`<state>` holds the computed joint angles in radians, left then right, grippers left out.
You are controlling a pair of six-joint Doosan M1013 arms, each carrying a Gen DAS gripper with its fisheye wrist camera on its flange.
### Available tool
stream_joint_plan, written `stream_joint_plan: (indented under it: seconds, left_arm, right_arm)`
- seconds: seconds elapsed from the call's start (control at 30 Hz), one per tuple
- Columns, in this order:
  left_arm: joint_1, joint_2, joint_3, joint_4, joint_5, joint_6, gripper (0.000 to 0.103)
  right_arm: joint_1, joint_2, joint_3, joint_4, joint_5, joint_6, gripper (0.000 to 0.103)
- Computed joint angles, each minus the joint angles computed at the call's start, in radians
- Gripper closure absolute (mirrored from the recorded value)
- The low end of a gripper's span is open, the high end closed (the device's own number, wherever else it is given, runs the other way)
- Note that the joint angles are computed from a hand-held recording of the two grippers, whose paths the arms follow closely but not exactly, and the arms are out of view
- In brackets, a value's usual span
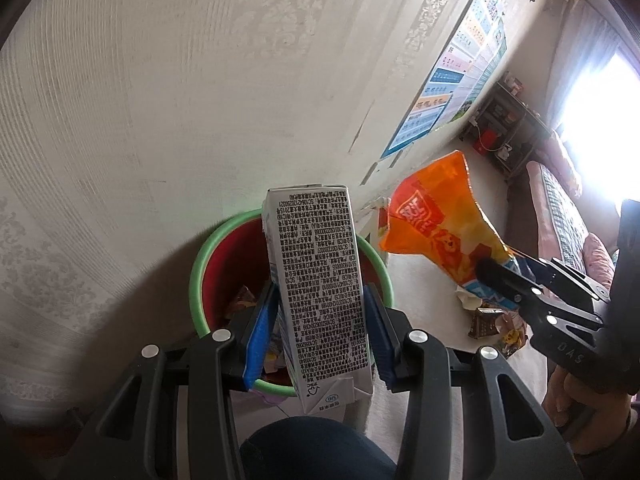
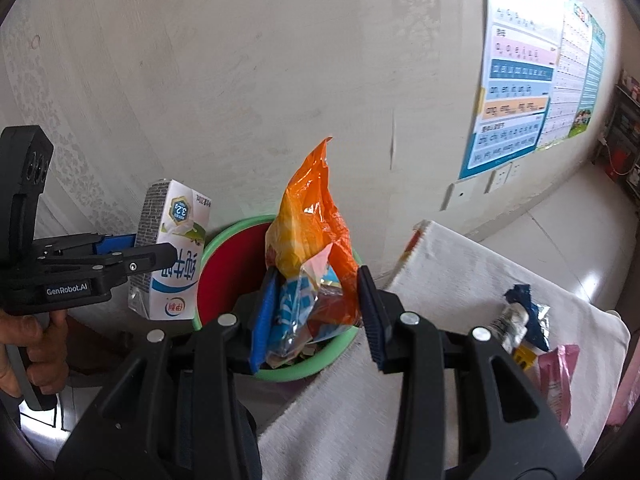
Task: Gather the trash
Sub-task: 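Carry the milk carton and orange bag with both tools over the red bin, then open the left tool over the bin while the right tool drops the orange bag, then move both tools back over the remaining trash on the table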
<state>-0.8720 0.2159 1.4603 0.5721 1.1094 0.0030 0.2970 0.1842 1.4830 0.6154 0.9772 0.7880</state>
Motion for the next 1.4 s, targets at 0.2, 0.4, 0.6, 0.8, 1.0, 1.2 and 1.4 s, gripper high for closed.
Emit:
stream_joint_plan:
  seconds: [0.2, 0.4, 0.6, 0.8, 1.0, 1.2, 1.4]
  left_arm:
    - [0.008, -0.005, 0.013, -0.003, -0.010, -0.007, 0.062]
    - [0.025, -0.013, 0.040, -0.008, -0.046, -0.028, 0.062]
    - [0.041, -0.020, 0.058, -0.014, -0.077, -0.032, 0.062]
    - [0.048, -0.035, 0.075, 0.009, -0.100, -0.064, 0.038]
    - [0.037, -0.049, 0.086, 0.062, -0.100, -0.138, 0.013]
    - [0.019, -0.037, 0.058, 0.076, -0.074, -0.134, 0.008]
    - [-0.004, -0.009, 0.008, 0.073, -0.047, -0.106, 0.008]
  right_arm:
    - [0.021, 0.020, -0.011, -0.011, 0.003, 0.009, 0.065]
    - [0.037, 0.040, -0.021, -0.038, -0.001, 0.025, 0.065]
    - [0.055, 0.057, -0.029, -0.065, 0.000, 0.039, 0.065]
    - [0.072, 0.067, -0.031, -0.084, 0.006, 0.046, 0.045]
    - [0.065, 0.055, -0.009, -0.089, -0.001, 0.051, 0.017]
    - [0.044, 0.023, 0.014, -0.092, -0.038, 0.066, 0.005]
    - [-0.002, -0.014, 0.037, -0.072, -0.046, 0.059, 0.005]
